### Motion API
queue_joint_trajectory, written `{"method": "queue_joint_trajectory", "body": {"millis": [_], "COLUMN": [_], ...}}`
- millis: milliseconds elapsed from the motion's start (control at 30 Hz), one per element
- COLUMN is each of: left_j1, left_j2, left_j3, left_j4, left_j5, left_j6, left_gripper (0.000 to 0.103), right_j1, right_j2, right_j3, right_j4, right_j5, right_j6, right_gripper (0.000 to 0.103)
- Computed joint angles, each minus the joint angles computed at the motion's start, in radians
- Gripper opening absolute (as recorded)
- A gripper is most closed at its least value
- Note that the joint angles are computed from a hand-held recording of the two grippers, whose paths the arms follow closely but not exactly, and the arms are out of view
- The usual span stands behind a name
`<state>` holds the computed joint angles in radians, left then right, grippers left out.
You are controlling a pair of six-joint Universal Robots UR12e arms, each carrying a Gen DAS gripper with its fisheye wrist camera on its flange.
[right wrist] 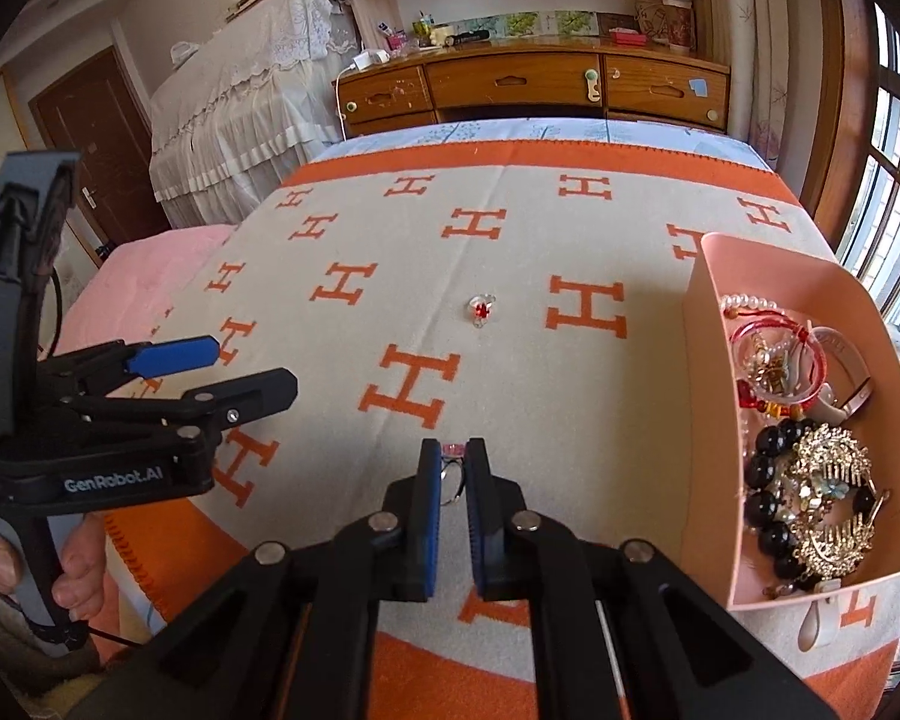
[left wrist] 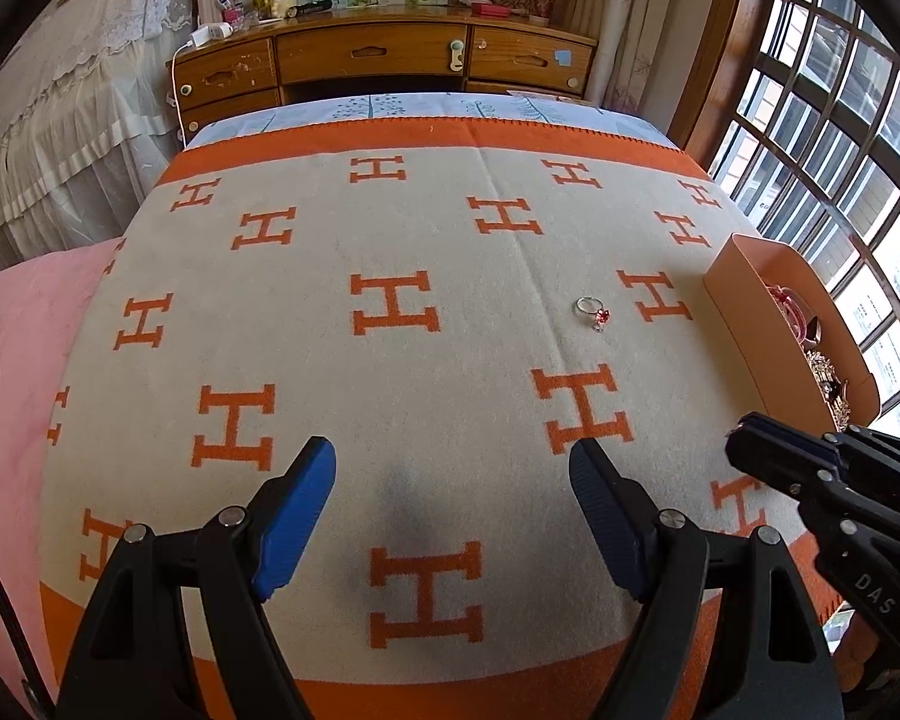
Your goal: Organize jewelry
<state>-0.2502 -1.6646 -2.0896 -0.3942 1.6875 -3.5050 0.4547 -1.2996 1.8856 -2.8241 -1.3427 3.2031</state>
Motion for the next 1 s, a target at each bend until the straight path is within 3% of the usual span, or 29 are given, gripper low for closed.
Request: {"method": "queue_joint_trajectory", "body": {"millis": [200,400,567,700,733,900,1000], "left_j1": [0.014,-0.004,-0.041,-0.060,-0.070,-0.076,-0.078], "left_j2": [-0.044,-0.123,-0.182,-0.213,-0.219,-0.228,-0.225], "left_j3": [0.040,0.133,0.205,0.244,0.249,0.256,0.251], "left_j4": [0.028,-0.025,-0.070,-0.126,-0.120,-0.108,-0.097], "left_j5": [-0.042,-0.071,-0.014,0.024,0.060,0.068,0.069], "left_j6": [-0.015,-0.006,-0.006,-0.021,-0.018,-0.015,-0.017], "left_gripper": [0.079,0.079,0.077,0.055,0.050,0.033,0.009], "right_j1": [-0.036,-0.072,-0.098,-0.118,-0.123,-0.145,-0.155], "right_j2": [-0.020,-0.028,-0.027,-0.025,-0.025,-0.024,-0.022], "right_j3": [0.003,0.017,0.034,0.050,0.054,0.070,0.078], "right_j4": [-0.081,-0.159,-0.166,-0.175,-0.180,-0.199,-0.208], "right_j5": [0.045,0.084,0.117,0.143,0.149,0.176,0.184], "right_j6": [0.030,0.052,0.058,0.071,0.075,0.092,0.102], "right_gripper": [0.008,0.008,0.008,0.008,0.008,0.008,0.008]}}
